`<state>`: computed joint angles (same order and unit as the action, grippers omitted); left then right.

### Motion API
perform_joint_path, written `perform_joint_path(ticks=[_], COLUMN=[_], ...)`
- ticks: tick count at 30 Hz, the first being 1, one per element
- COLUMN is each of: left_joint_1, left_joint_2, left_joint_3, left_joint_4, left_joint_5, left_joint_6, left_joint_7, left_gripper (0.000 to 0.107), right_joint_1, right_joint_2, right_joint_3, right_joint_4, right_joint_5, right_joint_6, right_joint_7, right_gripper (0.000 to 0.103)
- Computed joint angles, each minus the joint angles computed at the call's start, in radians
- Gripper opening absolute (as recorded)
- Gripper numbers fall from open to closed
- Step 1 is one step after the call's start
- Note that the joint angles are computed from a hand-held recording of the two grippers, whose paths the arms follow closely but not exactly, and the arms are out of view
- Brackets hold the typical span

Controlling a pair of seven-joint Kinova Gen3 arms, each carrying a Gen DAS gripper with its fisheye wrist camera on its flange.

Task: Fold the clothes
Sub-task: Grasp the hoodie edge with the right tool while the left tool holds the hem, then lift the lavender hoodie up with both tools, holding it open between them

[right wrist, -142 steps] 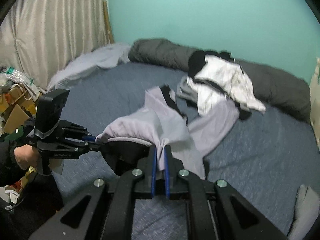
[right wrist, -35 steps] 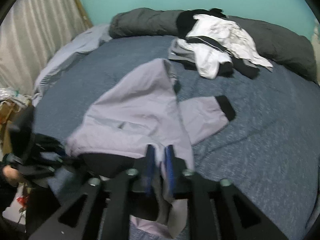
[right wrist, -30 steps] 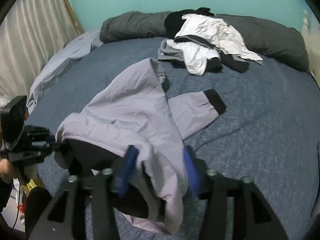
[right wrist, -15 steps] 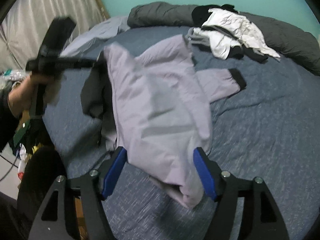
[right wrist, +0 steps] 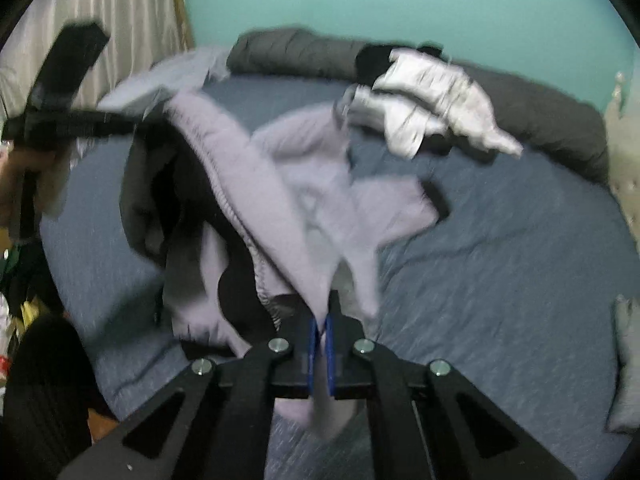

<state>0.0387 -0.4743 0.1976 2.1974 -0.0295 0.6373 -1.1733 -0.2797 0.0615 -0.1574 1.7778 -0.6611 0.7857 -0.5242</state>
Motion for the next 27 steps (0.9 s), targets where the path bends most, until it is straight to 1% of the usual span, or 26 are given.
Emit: perform_joint_path(ticks=[3, 10, 12, 14, 15, 18, 22, 24, 27], left_joint_1=[-0.007, -0.077, -0.088, -0.098, -0.107, -0.135, -0.178, -0.202, -0.240], left_joint_2=[-0.033, -0.105, -0.115, -0.122, -0.121, -0.117, -0.088, -0.073, -0.041], left_joint_3=[0.001, 0.073, 0.083, 0.089, 0.095, 0.113, 0.142, 0.159, 0.189], left_joint_4=[-0.050, -0.245, -0.320, -0.404, -0.446, -0.585, -0.770, -0.862, -1.001], left_joint_5=[-0.013, -0.075, -0.088, -0.098, -0.103, -0.120, -0.132, -0.140, -0.142], left_joint_6=[0.045, 0.189, 0.240, 0.291, 0.316, 0.384, 0.461, 0.472, 0.528], left_joint_7=[-0.001, 0.030, 0.024, 0.015, 0.011, -0.008, -0.035, -0.056, -0.079], left_gripper=[0.012, 0.012, 0.012, 0.012, 0.012, 0.012, 0.012, 0.012, 0.012], right_joint_1=[0.017, 0.009, 0.006, 0.047, 0.053, -0.003, -0.004, -0.002, 0.009], right_joint_2=[-0.036, -0.095, -0.105, -0.111, -0.112, -0.112, -0.090, -0.075, -0.048], right_joint_3=[0.016, 0.051, 0.060, 0.028, 0.024, 0.082, 0.076, 0.072, 0.063], right_joint_4=[-0.072, -0.288, -0.366, -0.452, -0.499, -0.637, -0.823, -0.915, -1.054], right_joint_5=[-0.040, -0.072, -0.074, -0.075, -0.075, -0.060, -0.008, 0.016, 0.052], right_joint_6=[0.043, 0.120, 0.144, 0.175, 0.190, 0.221, 0.247, 0.260, 0.298], right_joint_7=[0.018, -0.029, -0.053, -0.077, -0.092, -0.156, -0.259, -0.310, -0.372], right_gripper=[0.003, 0.002, 0.002, 0.002, 0.002, 0.002, 0.002, 0.002, 0.002])
